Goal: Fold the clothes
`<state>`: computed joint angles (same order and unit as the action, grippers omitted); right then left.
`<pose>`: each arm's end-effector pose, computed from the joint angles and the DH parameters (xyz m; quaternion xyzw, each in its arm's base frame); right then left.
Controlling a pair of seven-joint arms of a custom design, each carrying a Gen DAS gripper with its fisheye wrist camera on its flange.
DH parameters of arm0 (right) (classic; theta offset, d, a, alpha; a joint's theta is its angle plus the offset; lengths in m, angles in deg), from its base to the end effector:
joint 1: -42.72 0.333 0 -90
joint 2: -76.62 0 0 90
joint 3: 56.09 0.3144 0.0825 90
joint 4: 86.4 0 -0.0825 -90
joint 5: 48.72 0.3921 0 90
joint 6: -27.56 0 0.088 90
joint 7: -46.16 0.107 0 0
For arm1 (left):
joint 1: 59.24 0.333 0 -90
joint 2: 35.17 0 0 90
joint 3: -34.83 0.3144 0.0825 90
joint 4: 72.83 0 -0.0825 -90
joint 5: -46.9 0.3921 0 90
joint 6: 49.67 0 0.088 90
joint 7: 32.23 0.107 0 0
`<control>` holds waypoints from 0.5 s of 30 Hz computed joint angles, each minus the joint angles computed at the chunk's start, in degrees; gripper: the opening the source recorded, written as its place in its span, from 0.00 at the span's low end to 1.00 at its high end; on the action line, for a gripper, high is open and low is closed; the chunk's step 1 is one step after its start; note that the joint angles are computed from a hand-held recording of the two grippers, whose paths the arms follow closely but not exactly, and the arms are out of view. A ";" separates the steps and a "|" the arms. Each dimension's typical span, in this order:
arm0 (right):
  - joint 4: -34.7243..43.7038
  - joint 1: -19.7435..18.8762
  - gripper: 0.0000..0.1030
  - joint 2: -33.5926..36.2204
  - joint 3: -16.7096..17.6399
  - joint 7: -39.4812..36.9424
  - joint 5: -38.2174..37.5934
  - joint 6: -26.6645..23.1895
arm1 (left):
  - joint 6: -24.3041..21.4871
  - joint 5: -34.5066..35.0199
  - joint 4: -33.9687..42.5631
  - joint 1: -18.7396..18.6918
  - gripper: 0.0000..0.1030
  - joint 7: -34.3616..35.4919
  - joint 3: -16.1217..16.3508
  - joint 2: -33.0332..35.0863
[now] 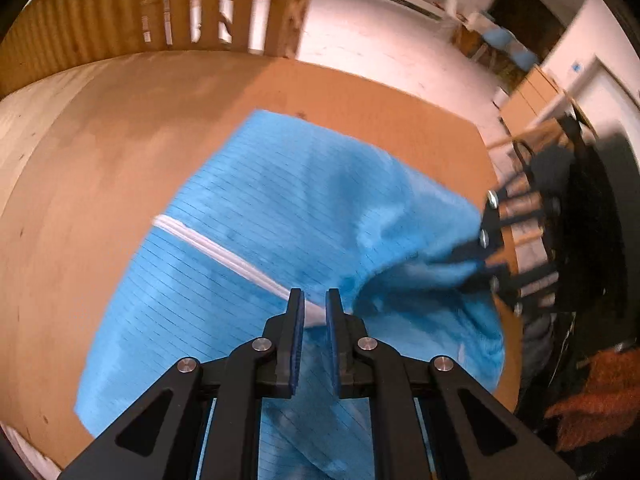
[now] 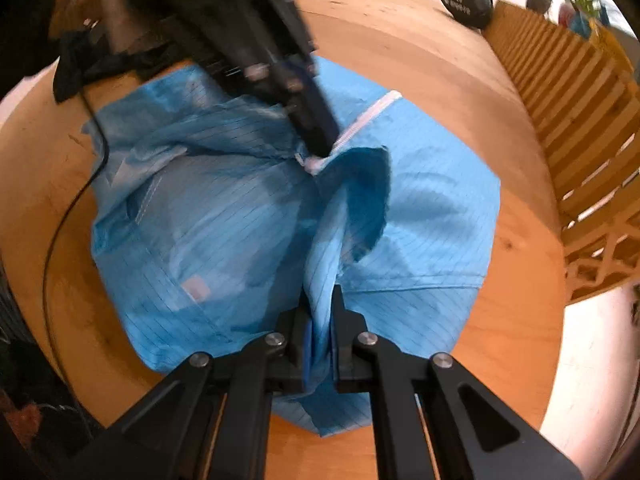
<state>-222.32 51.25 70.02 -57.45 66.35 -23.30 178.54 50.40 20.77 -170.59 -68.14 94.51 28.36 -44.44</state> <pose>0.5185 0.0543 0.4013 -0.9326 0.2766 -0.1442 0.1816 0.4976 -0.1834 0.6701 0.3312 -0.9131 0.2341 0.0411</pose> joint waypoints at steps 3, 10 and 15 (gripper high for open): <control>-0.16 0.33 0.06 -0.02 -0.26 -1.59 1.91 0.36 | -1.26 -2.61 0.67 -0.62 0.15 2.15 -0.09 -0.26; -4.28 1.28 0.06 -3.24 -0.24 -4.42 3.08 4.24 | -4.79 1.71 5.29 -2.42 0.34 2.48 -1.83 2.57; -5.25 2.15 0.06 -2.54 -0.53 -7.23 3.79 8.22 | -9.96 1.42 12.30 -1.06 0.09 -2.53 -2.76 8.88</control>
